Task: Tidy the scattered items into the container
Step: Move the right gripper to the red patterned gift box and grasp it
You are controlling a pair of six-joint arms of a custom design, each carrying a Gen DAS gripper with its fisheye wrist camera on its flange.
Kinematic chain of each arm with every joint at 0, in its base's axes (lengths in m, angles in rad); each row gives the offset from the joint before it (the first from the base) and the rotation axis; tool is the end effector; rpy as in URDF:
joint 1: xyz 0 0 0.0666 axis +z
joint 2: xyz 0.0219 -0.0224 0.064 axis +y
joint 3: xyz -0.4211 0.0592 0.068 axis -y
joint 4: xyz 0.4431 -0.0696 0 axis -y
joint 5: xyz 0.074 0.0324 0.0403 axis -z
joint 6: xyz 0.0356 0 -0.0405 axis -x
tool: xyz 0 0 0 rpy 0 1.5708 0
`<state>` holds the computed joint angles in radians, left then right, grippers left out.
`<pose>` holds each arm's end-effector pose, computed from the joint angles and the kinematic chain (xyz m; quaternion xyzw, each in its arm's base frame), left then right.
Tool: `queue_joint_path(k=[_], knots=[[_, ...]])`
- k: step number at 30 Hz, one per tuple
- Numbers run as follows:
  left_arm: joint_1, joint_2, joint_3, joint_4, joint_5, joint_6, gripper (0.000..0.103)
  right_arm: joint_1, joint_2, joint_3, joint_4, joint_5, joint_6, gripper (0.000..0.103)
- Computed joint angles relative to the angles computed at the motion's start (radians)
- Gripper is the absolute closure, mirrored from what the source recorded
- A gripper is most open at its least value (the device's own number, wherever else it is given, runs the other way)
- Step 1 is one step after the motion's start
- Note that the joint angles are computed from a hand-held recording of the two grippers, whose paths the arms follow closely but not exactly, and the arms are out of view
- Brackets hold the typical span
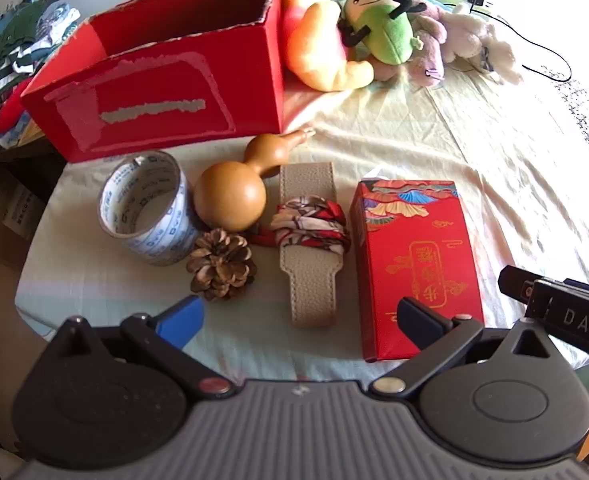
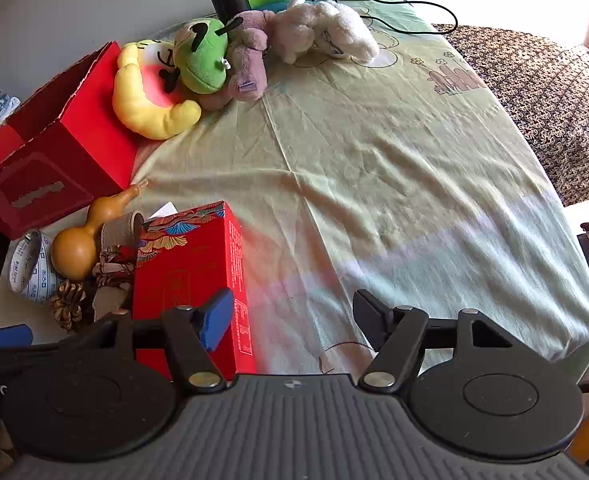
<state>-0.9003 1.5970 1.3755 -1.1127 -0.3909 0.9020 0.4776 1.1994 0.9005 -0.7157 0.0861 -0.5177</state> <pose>0.3571 -0.4291 0.3484 -0.0237 0.9741 0.0289 0.2231 0.3688 0.1870 0.3241 0.0311 0.9603 0.0946 0.2608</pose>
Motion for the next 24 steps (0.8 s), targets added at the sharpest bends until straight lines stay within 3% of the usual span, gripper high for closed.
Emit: queue_joint_path(k=[11, 13, 24], knots=[[0.004, -0.009, -0.017, 0.007, -0.001, 0.016, 0.000, 0.000, 0.012, 0.002, 0.016, -0.045, -0.006, 0.036], [0.005, -0.011, -0.020, 0.005, -0.003, 0.019, 0.000, 0.010, 0.018, 0.009, 0.013, -0.028, 0.010, 0.041], [0.009, -0.019, -0.040, 0.018, 0.004, 0.007, 0.001, 0.026, 0.032, 0.016, 0.018, -0.006, 0.029, 0.043]])
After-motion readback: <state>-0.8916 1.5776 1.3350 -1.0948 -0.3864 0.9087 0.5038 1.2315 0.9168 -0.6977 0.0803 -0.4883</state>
